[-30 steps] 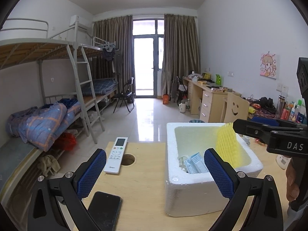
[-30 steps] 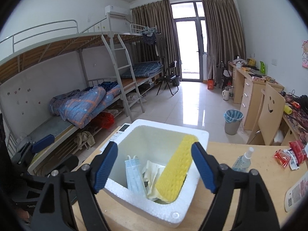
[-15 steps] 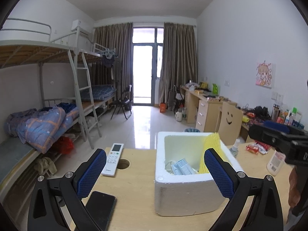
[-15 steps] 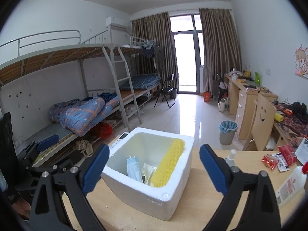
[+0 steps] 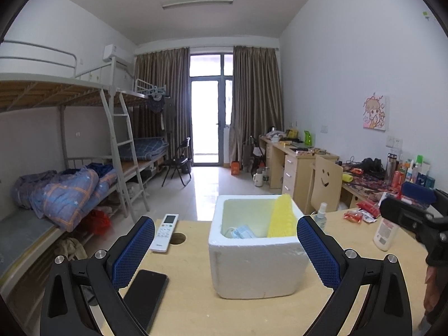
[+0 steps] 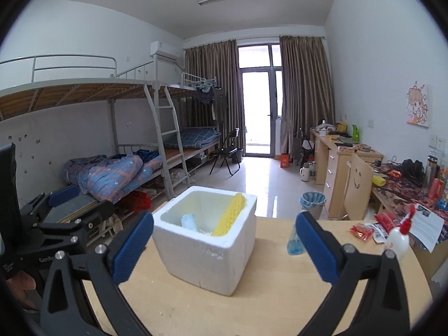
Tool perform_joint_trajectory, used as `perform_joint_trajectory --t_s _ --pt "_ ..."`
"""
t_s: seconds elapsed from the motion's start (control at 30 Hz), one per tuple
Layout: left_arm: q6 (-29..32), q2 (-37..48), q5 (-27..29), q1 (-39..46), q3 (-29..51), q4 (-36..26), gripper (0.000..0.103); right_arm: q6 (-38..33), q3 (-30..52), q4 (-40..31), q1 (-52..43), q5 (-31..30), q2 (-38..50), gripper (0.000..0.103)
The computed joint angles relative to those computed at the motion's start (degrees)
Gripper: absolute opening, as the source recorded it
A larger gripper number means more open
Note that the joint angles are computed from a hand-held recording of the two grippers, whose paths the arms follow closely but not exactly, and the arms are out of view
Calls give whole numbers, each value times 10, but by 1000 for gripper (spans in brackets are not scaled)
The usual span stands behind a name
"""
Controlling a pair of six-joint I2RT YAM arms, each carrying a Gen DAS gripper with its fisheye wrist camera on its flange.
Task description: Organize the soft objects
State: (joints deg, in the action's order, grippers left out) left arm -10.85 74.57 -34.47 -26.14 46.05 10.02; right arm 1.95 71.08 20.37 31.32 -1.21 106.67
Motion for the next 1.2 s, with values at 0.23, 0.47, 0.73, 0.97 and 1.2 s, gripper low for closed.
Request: perform_joint_trajectory --t_s 0.23,0.47,0.73,0.97,1.2 --pt "-14 -41 -63 -68 -42 11 102 -11 -113 73 4 9 -58 103" --pt "-36 -49 -133 -138 -80 35 102 -12 -203 143 -3 -1 -96 103" --pt "-50 -52 -194 -199 -127 98 102 -9 -303 243 -6 -8 -113 103" --pt "-69 -50 -217 -244 -169 120 102 14 -388 337 10 16 -113 103" --pt "-96 -43 -239 -280 -187 115 102 25 -425 363 19 34 -108 103"
